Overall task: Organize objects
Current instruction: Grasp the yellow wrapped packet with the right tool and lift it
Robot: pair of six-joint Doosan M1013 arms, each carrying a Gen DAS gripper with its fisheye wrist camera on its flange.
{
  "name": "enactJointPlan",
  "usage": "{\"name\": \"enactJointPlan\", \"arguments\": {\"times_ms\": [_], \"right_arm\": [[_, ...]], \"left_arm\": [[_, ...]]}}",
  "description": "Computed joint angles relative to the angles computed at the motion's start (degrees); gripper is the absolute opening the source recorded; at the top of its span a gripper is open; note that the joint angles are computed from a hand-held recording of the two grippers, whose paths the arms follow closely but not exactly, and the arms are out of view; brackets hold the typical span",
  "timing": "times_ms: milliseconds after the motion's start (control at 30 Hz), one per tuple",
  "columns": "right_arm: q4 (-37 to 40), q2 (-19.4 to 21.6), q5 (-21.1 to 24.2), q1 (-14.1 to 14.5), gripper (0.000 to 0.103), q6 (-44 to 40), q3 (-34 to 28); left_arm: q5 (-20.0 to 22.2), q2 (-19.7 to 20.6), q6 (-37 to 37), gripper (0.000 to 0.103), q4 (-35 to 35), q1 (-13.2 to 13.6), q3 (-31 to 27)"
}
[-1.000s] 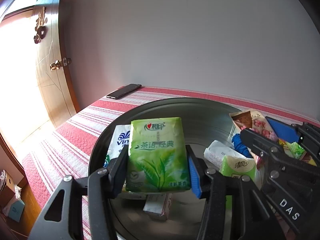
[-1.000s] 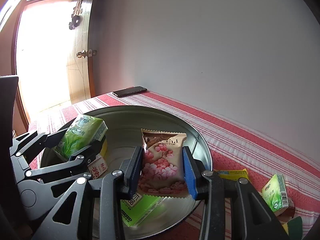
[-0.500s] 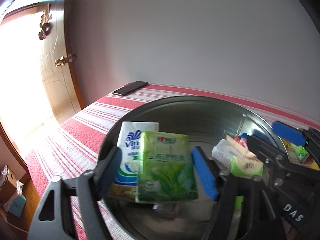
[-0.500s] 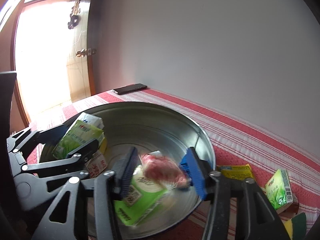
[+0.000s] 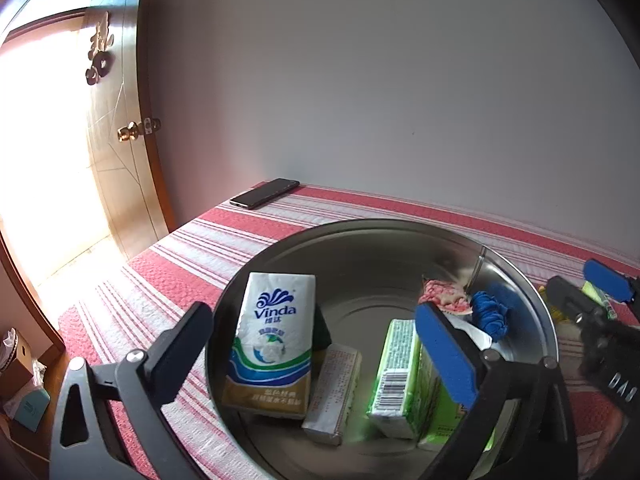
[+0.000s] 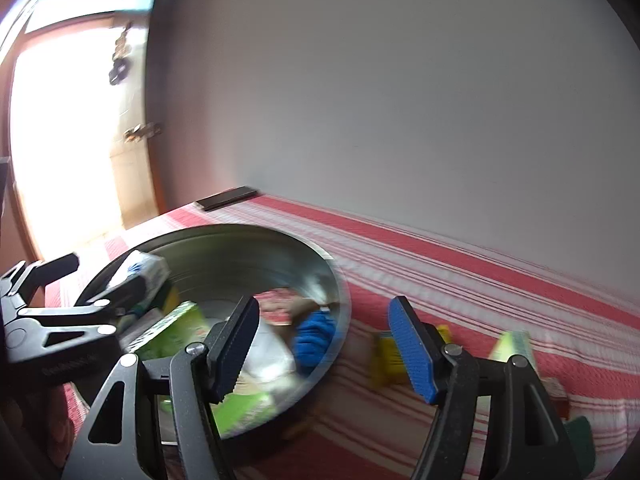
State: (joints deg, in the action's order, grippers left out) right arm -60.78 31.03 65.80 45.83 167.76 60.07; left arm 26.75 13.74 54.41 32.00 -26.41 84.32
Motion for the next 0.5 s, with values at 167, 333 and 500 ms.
{"name": "enactJointPlan", "arguments": {"times_ms": [167, 333, 500], "right_arm": [[6.19, -0.42, 5.91, -2.12, 0.07, 0.35, -0.07], [14.52, 0.87, 6.54, -4.33, 0.07, -5.6, -1.64], [17.67, 1.32, 7.4, -5.42, 0.07, -7.36, -1.92]], "left_arm": [[0.64, 0.46, 2.09, 0.103, -1.59, -0.51, -0.36], [0.67, 0.42, 2.09, 0.103, -0.69, -1.07, -0.46], [4.09, 1.41, 5.29, 0.103, -3.55, -1.22, -2.5]]}}
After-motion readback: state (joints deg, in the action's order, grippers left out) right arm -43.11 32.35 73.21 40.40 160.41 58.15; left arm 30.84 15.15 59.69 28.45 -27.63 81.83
